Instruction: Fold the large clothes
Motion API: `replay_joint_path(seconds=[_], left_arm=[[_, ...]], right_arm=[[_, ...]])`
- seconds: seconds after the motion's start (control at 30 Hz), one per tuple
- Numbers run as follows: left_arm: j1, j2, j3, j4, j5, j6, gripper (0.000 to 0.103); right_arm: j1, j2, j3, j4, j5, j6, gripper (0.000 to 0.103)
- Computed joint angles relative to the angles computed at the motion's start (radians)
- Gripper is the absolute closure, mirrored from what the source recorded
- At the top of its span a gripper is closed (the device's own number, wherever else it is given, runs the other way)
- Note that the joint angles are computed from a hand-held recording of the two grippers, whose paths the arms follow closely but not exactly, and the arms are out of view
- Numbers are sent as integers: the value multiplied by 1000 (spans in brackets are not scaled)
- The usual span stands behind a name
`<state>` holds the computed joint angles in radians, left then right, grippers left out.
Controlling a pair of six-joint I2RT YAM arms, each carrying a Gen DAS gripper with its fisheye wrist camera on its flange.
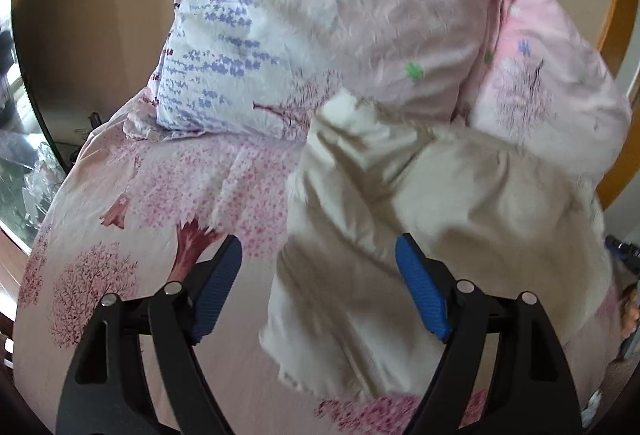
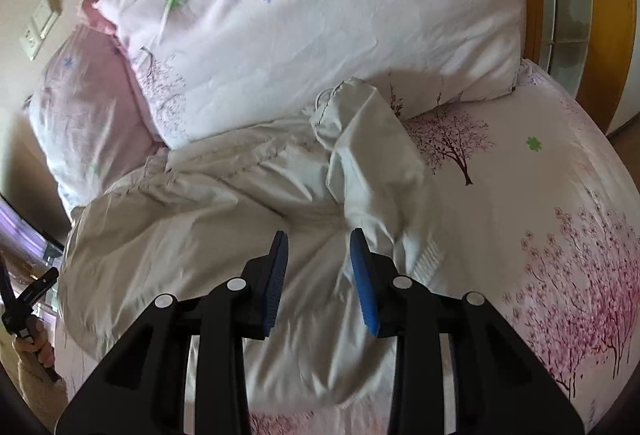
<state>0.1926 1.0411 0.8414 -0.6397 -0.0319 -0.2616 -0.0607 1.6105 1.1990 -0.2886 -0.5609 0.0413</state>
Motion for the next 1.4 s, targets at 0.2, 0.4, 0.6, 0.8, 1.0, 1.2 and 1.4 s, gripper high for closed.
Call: replay_joint_path(seconds=[0.2,0.4,0.6,0.8,1.0,1.2,1.4], left_arm=[[44,111,-32,46,21,-21,19],[72,119,-66,87,67,-62,17],[318,-209,-219,48,416,-4,16],[541,-387,-283,-162,579,30,16],[559,-420,-367,-198,690,-53,17],[376,-426,-448,-11,660,-329,18],[324,-371,-500,227,671,-536,23]], right_arm=[[32,173,149,-99,44,34,69],[53,145,112,-54,83,62,62],[-133,-65,-191,183,-194,271,25],[-236,18,-220,185,-357,395,23],[-241,163,-163,229,-481,518,23],[-198,174,-177,344,-485,640,22],[-195,186,-192,416,-488,707,22]])
